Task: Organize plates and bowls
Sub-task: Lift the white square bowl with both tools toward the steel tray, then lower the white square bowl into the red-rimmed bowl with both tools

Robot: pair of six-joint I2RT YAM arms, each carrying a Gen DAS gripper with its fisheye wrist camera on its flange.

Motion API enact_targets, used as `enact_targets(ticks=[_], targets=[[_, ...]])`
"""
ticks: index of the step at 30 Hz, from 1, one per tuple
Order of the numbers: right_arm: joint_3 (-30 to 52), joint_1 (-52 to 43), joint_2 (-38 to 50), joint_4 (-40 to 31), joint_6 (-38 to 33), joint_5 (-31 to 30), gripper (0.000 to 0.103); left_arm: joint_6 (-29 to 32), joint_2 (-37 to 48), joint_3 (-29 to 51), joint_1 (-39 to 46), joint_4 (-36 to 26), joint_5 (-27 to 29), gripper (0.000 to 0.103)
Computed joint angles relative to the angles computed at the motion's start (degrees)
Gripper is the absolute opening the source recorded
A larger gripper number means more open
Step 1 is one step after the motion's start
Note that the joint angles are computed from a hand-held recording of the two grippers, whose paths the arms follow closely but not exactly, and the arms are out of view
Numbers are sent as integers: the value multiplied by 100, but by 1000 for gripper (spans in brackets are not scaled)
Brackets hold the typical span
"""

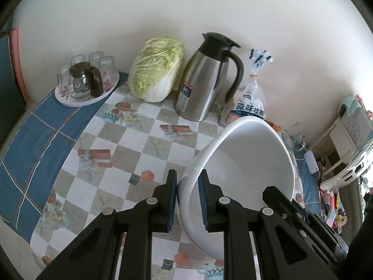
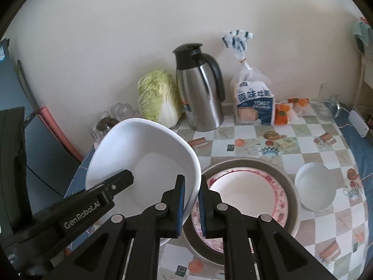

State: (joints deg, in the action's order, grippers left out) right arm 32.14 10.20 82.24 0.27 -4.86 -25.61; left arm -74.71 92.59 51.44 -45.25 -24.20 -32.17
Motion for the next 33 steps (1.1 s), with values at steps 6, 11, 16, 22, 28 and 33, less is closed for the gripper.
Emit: enact_targets(ticks=[6,11,16,22,28,33], targets=[[46,-493,-151,-283,-207,-424,12,-62,169,412,-185,-285,-242,19],[76,-766,-188,-428,-360,-641,12,31,298,550,-213,-233,-296,19],[176,-872,42,-455,-417,-729,12,34,465,572,-147,-60,-191,19],[311,-974,428,-350,-429,-743,12,81,770,698,-75,148,-12,19],[500,-1150,851,-348,-463,-801,12,219,1019,777,22,413,213,19],[610,-1195,1108,-320,-523,-652,12,308,1334,953,104,507,405,19]])
